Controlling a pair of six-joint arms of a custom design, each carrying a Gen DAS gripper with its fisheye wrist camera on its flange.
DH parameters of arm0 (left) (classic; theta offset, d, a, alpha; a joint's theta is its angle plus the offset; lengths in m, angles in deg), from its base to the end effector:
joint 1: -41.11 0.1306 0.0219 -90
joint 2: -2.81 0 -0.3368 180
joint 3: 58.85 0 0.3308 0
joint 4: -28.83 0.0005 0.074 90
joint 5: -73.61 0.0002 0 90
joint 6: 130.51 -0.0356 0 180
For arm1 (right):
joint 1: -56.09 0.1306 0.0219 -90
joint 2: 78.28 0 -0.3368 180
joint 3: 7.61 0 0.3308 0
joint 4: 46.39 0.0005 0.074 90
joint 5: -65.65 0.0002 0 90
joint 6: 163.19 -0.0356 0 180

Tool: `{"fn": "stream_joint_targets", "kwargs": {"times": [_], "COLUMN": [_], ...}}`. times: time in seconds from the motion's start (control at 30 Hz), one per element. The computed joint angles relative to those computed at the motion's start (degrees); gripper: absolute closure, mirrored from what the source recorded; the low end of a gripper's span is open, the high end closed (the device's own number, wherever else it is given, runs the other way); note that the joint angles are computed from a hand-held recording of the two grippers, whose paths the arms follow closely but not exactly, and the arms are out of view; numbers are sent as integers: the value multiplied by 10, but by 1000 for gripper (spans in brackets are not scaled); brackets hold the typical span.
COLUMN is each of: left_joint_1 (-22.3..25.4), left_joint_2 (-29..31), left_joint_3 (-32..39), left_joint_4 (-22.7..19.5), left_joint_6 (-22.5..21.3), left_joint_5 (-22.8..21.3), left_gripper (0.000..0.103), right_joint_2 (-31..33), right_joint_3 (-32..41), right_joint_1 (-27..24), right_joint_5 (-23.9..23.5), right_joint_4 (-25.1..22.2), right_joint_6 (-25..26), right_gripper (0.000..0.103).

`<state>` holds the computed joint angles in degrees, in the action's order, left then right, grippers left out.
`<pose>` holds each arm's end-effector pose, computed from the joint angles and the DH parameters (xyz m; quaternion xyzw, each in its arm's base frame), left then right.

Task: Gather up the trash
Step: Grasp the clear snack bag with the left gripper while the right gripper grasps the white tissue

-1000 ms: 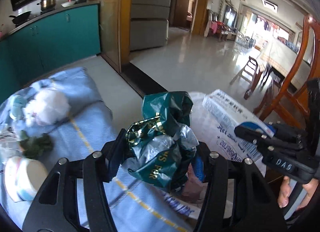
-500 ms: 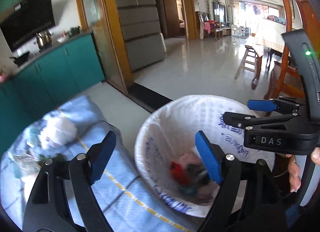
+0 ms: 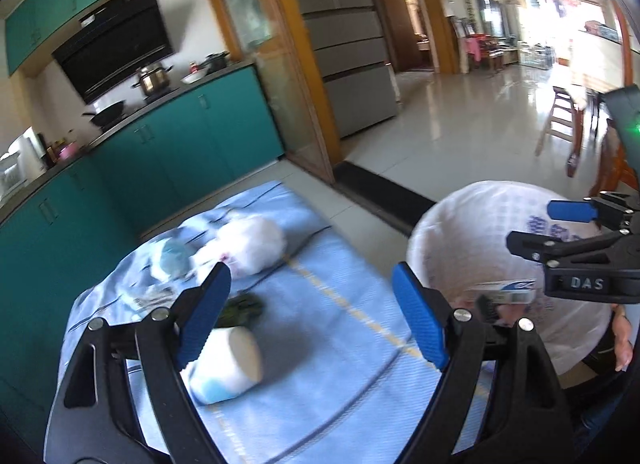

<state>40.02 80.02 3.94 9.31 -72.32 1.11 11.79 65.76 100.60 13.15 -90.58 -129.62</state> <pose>0.3569 -0.0180 0.3162 0.3156 0.8165 -0.0065 0.4834 0.2928 0.2567 0.2829 0.1755 0.9032 -0.0145 0.3914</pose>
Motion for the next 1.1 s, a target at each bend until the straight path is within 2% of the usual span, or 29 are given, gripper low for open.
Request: {"fn": "stream_joint_targets", "kwargs": {"times": [0.1,0.17,0.23,0.27,0.37,0.43,0.5,0.63,0.73,0.8,0.87,0.97,1.03,1.07,1.1], "left_joint_1": [31,53,79,101,149,186,215,233,228,219,212,198,183,177,167], "left_joint_2": [12,23,51,77,140,184,222,265,280,288,286,286,288,287,282], "left_joint_3": [12,24,52,81,167,229,284,340,351,354,347,340,337,332,321], "left_joint_4": [16,38,54,47,-4,-57,-122,-200,-228,-238,-236,-224,-221,-216,-201], "left_joint_6": [-21,-42,-37,-23,26,71,103,106,97,97,99,115,124,124,124], "left_joint_5": [5,2,-14,-17,-15,17,68,127,147,153,158,169,170,165,144], "left_gripper": [20,20,18,18,18,18,18,16,15,15,13,10,10,10,15], "right_joint_2": [25,49,81,95,153,213,253,340,398,406,418,409,390,377,363], "right_joint_3": [23,53,104,127,214,293,343,451,521,518,533,522,494,475,454], "right_joint_1": [2,-10,-20,-23,-32,-40,-48,-73,-86,-85,-82,-72,-68,-66,-64], "right_joint_5": [-12,-43,-61,-67,-85,-102,-115,-183,-231,-251,-263,-260,-251,-244,-239], "right_joint_4": [21,42,43,47,52,46,42,23,-6,15,6,7,19,26,34], "right_joint_6": [18,49,83,101,170,218,237,250,243,237,241,255,249,242,235], "right_gripper": [28,27,27,27,27,27,27,27,27,30,57,65,66,66,66]}}
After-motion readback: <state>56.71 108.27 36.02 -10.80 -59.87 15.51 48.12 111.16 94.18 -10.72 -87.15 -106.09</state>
